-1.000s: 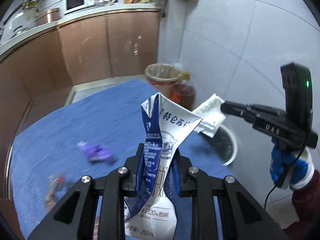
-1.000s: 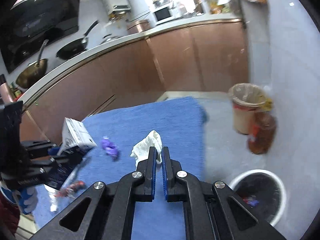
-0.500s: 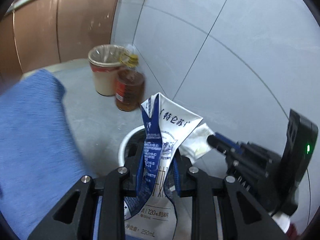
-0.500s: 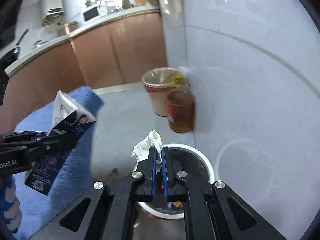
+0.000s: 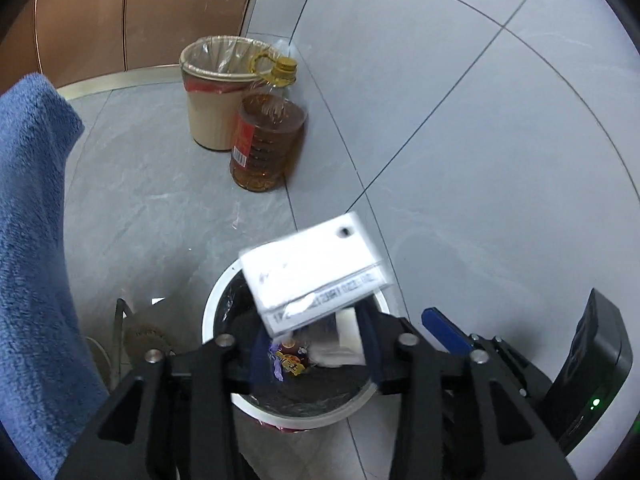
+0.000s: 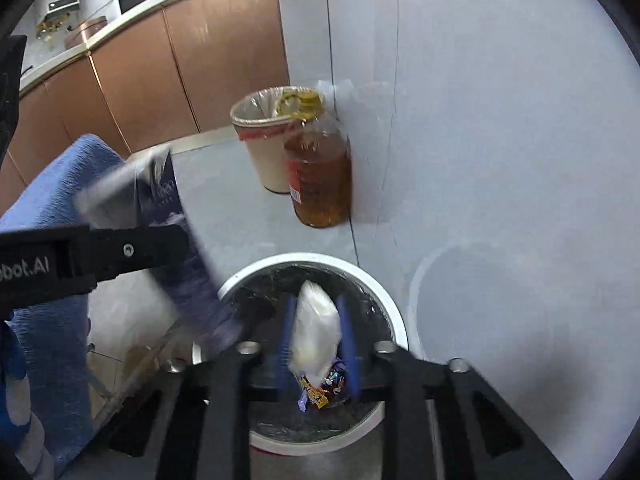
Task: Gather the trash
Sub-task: 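Carry carton and tissue over the bin and open both tools to drop them, then grasp the white cloth with the left tool while the right tool grasps the clear plastic bag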
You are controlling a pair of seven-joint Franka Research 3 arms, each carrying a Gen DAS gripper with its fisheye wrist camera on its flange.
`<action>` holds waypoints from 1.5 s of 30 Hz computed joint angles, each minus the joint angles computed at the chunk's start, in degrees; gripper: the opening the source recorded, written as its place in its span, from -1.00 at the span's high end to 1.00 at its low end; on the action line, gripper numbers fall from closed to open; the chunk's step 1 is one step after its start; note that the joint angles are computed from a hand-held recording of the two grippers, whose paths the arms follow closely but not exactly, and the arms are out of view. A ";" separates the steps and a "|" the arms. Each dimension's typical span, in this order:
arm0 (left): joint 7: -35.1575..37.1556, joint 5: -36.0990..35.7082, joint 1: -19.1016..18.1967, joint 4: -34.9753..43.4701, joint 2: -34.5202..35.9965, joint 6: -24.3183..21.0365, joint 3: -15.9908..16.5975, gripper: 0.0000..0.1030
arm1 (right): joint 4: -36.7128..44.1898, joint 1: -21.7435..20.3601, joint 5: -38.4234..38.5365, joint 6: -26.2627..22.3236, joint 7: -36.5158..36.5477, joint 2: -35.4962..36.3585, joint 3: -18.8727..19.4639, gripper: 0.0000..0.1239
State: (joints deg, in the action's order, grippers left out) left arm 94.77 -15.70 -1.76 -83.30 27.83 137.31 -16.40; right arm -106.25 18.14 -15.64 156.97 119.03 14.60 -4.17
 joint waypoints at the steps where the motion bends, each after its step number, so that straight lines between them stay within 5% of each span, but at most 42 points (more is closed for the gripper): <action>1: 0.19 -0.10 0.13 -0.30 -0.12 0.16 -0.03 0.21 | -0.20 -0.10 0.28 0.06 0.09 0.06 0.01 0.53; 15: 9.45 -8.20 3.35 -13.11 -13.42 8.00 -0.01 0.20 | -4.69 0.14 -4.96 3.67 6.05 -7.90 1.09 0.39; 27: 16.73 -16.76 0.56 -29.68 -33.27 15.93 9.40 0.01 | -5.53 -1.53 -10.71 6.85 6.42 -17.16 8.14 0.32; 36: 16.74 -14.03 -2.37 -43.08 -48.32 19.29 17.55 0.01 | -5.08 -1.28 -5.39 9.80 -0.88 -20.53 12.76 0.29; 45: 10.72 -2.50 1.29 -53.53 -60.53 20.40 24.20 0.01 | -4.16 5.14 14.41 11.01 -19.39 -21.18 13.30 0.28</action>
State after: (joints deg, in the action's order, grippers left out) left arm 105.48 -18.20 -0.48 -136.82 -32.71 157.71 7.80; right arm -110.40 23.28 -1.23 167.98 99.64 -6.58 9.13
